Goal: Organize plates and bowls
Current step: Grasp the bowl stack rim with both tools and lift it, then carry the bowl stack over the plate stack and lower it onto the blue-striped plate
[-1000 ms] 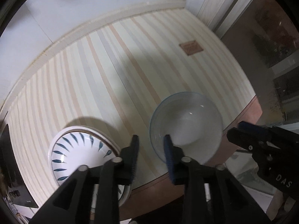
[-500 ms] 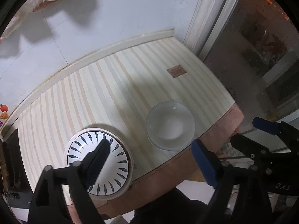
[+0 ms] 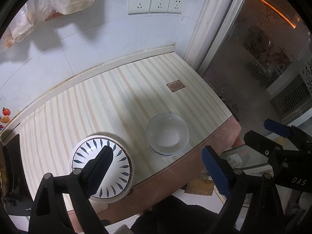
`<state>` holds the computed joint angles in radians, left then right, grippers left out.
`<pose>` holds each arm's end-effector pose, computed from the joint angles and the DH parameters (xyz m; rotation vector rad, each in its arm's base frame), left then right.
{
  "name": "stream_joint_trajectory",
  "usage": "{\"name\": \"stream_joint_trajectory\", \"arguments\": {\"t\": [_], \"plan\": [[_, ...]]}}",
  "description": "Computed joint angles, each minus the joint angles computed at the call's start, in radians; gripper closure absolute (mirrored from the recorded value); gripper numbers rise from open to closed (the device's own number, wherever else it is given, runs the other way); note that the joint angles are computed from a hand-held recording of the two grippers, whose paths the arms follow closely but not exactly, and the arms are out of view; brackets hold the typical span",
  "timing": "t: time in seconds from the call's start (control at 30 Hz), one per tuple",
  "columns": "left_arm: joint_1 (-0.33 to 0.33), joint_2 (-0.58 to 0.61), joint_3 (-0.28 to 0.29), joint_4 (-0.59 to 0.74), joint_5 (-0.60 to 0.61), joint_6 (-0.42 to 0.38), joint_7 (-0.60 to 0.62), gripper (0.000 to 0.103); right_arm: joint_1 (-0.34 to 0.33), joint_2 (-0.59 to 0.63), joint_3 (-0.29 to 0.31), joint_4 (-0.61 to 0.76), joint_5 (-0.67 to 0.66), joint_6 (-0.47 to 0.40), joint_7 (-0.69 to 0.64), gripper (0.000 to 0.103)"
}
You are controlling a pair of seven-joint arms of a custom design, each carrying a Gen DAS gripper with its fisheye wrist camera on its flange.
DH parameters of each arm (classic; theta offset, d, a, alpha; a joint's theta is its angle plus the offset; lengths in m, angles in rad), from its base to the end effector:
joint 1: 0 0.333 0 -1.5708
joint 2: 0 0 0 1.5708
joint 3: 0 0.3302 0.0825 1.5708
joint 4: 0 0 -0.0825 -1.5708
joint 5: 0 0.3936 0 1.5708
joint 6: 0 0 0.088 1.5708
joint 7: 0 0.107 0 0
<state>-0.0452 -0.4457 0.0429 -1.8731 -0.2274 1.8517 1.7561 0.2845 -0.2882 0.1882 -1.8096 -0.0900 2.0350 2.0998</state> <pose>0.4339 -0.0129 0.7452 -1.8663 2.2178 -0.6803 0.4447 0.2407 0.7224 -1.8581 1.9159 -0.3821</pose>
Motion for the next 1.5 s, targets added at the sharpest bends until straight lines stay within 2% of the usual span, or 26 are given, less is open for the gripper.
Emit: {"name": "stream_joint_trajectory", "arguments": {"t": [0.1, 0.2, 0.33, 0.43, 0.57, 0.77, 1.0, 1.07, 1.1, 1.13, 1.2, 1.27, 1.37, 1.5], "plan": [[0.002, 0.012, -0.003, -0.003, 0.0, 0.013, -0.005, 0.01, -0.001, 0.002, -0.018, -0.02, 0.036, 0.014, -0.007, 0.012], [0.009, 0.051, -0.006, -0.005, 0.004, 0.019, -0.014, 0.01, -0.001, 0.004, -0.05, -0.066, 0.117, 0.064, -0.034, 0.012], [0.03, 0.137, -0.019, 0.005, 0.021, -0.002, -0.044, 0.01, 0.001, 0.034, -0.113, -0.14, 0.32, 0.134, -0.117, 0.012], [0.052, 0.217, -0.035, 0.025, 0.029, -0.034, -0.088, 0.01, 0.003, 0.088, -0.158, -0.182, 0.513, 0.173, -0.23, 0.012], [0.074, 0.312, -0.05, 0.058, -0.015, -0.077, -0.112, 0.01, -0.013, 0.18, -0.173, -0.191, 0.68, 0.177, -0.357, 0.012], [0.112, 0.46, -0.08, 0.134, -0.116, -0.163, -0.108, 0.01, -0.05, 0.329, -0.16, -0.146, 0.86, 0.12, -0.514, 0.012], [0.149, 0.531, -0.111, 0.152, -0.184, -0.216, -0.088, 0.012, -0.075, 0.441, -0.131, -0.076, 0.89, 0.071, -0.579, 0.012], [0.158, 0.543, -0.116, 0.15, -0.212, -0.22, -0.082, 0.021, -0.083, 0.453, -0.129, -0.066, 0.893, 0.057, -0.587, 0.012], [0.164, 0.545, -0.117, 0.143, -0.232, -0.215, -0.08, 0.03, -0.086, 0.463, -0.127, -0.057, 0.892, 0.049, -0.589, 0.012], [0.168, 0.548, -0.117, 0.141, -0.245, -0.216, -0.084, 0.045, -0.089, 0.473, -0.125, -0.05, 0.901, 0.045, -0.595, 0.012], [0.177, 0.554, -0.118, 0.134, -0.271, -0.217, -0.096, 0.046, -0.094, 0.494, -0.123, -0.034, 0.904, 0.032, -0.586, 0.015], [0.184, 0.552, -0.117, 0.128, -0.29, -0.209, -0.104, 0.048, -0.102, 0.514, -0.118, -0.023, 0.929, 0.022, -0.581, 0.022], [0.194, 0.549, -0.117, 0.117, -0.316, -0.208, -0.098, 0.048, -0.104, 0.534, -0.113, -0.012, 0.937, 0.024, -0.563, 0.044], [0.191, 0.538, -0.119, 0.102, -0.315, -0.178, -0.083, 0.048, -0.098, 0.54, -0.108, -0.014, 0.92, 0.049, -0.542, 0.047]]}}
